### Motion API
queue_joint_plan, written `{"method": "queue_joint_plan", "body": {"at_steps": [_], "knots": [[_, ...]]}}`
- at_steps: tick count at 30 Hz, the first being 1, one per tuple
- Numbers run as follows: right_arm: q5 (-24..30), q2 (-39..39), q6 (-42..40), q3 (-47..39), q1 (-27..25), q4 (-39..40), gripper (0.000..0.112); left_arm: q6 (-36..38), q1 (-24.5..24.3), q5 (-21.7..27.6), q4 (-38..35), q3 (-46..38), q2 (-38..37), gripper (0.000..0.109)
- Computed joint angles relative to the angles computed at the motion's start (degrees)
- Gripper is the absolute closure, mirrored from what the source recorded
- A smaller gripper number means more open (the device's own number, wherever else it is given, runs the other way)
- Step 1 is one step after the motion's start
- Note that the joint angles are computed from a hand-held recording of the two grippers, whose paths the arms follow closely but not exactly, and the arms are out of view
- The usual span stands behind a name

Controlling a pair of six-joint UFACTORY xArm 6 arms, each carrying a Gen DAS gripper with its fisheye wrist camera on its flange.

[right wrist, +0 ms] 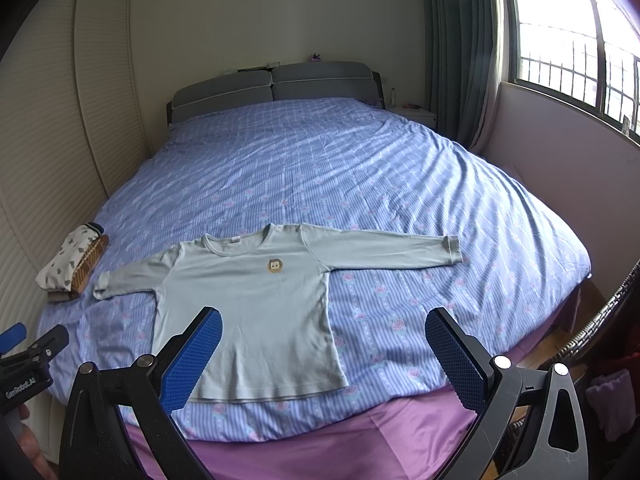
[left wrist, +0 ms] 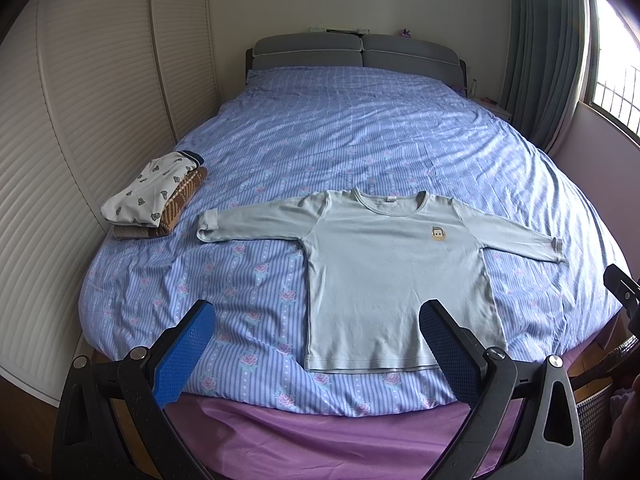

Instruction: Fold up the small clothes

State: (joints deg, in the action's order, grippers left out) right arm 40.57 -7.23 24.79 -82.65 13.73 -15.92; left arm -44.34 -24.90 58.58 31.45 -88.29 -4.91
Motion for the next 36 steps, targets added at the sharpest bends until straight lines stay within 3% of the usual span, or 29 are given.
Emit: {"method": "queue_joint_plan", "body": {"at_steps": [15, 21, 26, 30, 36], "knots": [[-0.19, 0.62, 0.08, -0.61, 0.25, -0.35, 0.010, -0.85, 0.05, -1.07, 0.92, 0.55, -0.17, 0.006], [-0.67, 3.63, -0.04, -3.99, 1.88, -1.42, 0.010, 0.08, 2.40, -3.11, -0.06, 1.55, -0.34, 0.006], [-1.04, 9.28, -0.08, -9.87, 4.31, -1.76, 0.010, 0.07, 6.32, -6.63, 0.22, 2.95, -0.16, 0.006], [-1.34, 15.18, 0.11, -16.15, 6.66, -2.08, 0.010, 2.64, 9.86, -6.27, 0.54, 2.38, 1.47, 0.006], [0.78, 28.27, -0.51, -31.25, 10.56, -1.24, 0.010, 6.20, 15.91, -8.55, 3.98, 1.60, 5.34, 0.006]]}}
